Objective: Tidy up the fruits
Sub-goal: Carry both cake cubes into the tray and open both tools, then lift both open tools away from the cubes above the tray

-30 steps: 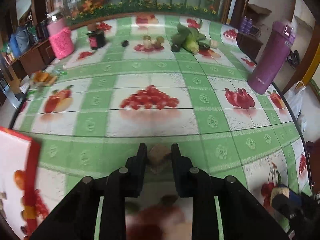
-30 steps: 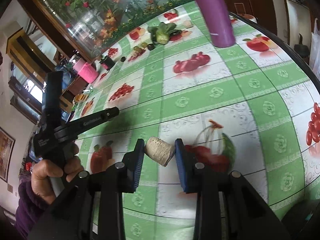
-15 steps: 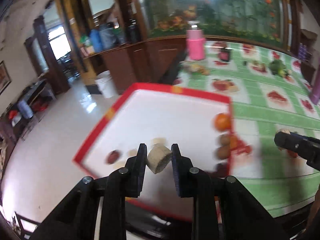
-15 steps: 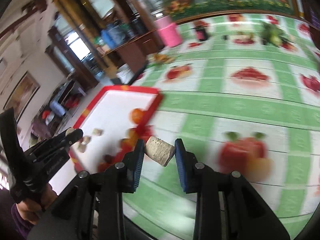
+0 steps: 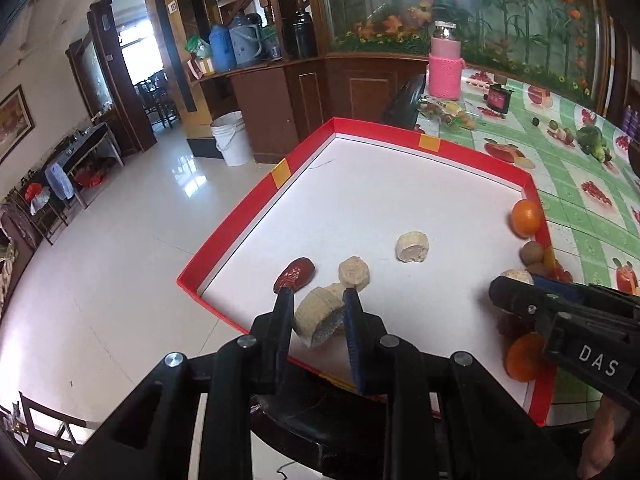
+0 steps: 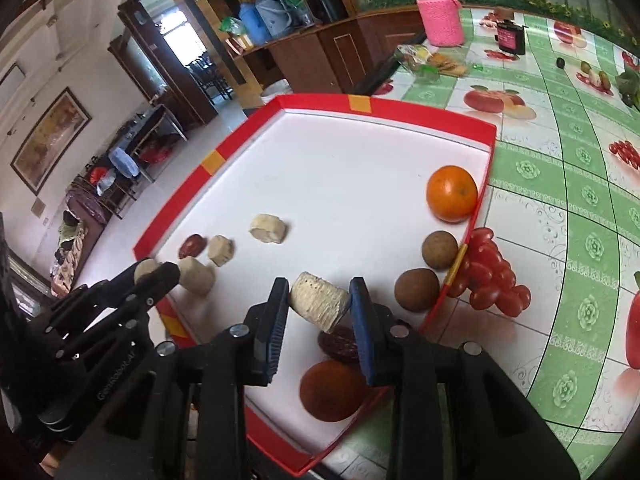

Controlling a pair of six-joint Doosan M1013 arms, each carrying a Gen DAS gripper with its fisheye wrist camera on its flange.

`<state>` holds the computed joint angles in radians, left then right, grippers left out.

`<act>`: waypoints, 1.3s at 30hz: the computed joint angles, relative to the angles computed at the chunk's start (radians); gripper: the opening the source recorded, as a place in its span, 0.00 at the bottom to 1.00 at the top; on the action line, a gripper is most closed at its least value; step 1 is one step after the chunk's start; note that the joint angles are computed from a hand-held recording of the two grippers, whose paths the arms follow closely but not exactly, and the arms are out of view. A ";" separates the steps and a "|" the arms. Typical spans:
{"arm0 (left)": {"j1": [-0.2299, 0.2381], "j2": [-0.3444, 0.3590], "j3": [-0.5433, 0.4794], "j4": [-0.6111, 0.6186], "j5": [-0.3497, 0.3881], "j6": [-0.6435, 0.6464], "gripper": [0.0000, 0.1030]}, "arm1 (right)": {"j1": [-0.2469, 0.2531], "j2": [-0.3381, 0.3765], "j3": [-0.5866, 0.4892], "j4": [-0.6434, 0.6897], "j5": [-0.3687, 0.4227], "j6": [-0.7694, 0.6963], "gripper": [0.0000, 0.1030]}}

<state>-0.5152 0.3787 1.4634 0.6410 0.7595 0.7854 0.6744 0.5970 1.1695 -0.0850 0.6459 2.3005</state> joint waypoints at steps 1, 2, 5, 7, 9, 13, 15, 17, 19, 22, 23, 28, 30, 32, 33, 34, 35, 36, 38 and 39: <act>-0.004 0.001 -0.002 0.014 0.011 -0.014 0.28 | -0.002 0.000 0.000 0.001 0.007 0.008 0.33; -0.008 0.000 -0.003 0.020 0.017 -0.020 0.39 | -0.003 -0.004 0.003 0.003 0.016 0.013 0.33; -0.026 -0.021 0.022 0.103 0.021 -0.092 0.71 | -0.002 -0.020 0.019 -0.020 0.006 0.042 0.33; -0.040 -0.033 0.039 0.181 0.027 -0.151 0.73 | 0.003 -0.039 0.039 -0.043 -0.016 0.051 0.36; -0.048 -0.046 0.050 0.211 0.030 -0.176 0.73 | 0.011 -0.058 0.061 -0.103 -0.037 0.089 0.40; -0.058 -0.071 0.068 0.232 0.022 -0.203 0.77 | 0.025 -0.097 0.109 -0.178 -0.080 0.141 0.41; -0.064 -0.082 0.078 0.242 0.021 -0.214 0.78 | 0.034 -0.118 0.136 -0.231 -0.097 0.179 0.42; -0.069 -0.092 0.085 0.243 0.019 -0.218 0.79 | 0.044 -0.135 0.155 -0.291 -0.102 0.219 0.43; -0.072 -0.097 0.087 0.236 0.020 -0.218 0.81 | 0.054 -0.156 0.182 -0.363 -0.113 0.277 0.45; -0.075 -0.105 0.090 0.222 0.018 -0.214 0.82 | 0.063 -0.175 0.205 -0.433 -0.124 0.333 0.53; -0.078 -0.108 0.092 0.227 0.023 -0.220 0.83 | 0.065 -0.180 0.212 -0.455 -0.131 0.352 0.54; -0.083 -0.115 0.100 0.267 0.037 -0.259 0.91 | 0.077 -0.186 0.224 -0.514 -0.137 0.386 0.62; -0.082 -0.120 0.106 0.286 0.037 -0.292 0.96 | 0.079 -0.183 0.220 -0.515 -0.133 0.375 0.63; -0.077 -0.124 0.109 0.289 0.036 -0.314 1.00 | 0.080 -0.178 0.217 -0.509 -0.130 0.364 0.63; -0.073 -0.125 0.109 0.281 0.032 -0.316 1.00 | 0.080 -0.176 0.215 -0.504 -0.130 0.360 0.63; -0.070 -0.126 0.109 0.277 0.032 -0.320 1.00 | 0.080 -0.174 0.215 -0.496 -0.134 0.354 0.63; -0.067 -0.125 0.109 0.278 0.036 -0.331 1.00 | 0.079 -0.172 0.213 -0.484 -0.135 0.342 0.63; -0.064 -0.125 0.108 0.279 0.038 -0.341 1.00 | 0.079 -0.169 0.210 -0.476 -0.134 0.333 0.64; -0.058 -0.126 0.111 0.267 0.027 -0.344 1.00 | 0.080 -0.163 0.203 -0.461 -0.131 0.316 0.64; -0.055 -0.127 0.111 0.254 0.022 -0.336 1.00 | 0.080 -0.160 0.200 -0.450 -0.129 0.303 0.64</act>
<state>-0.5700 0.2518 1.5741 0.8950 0.7814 0.4491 0.7540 0.4373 1.3698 -0.5355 0.5167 2.6036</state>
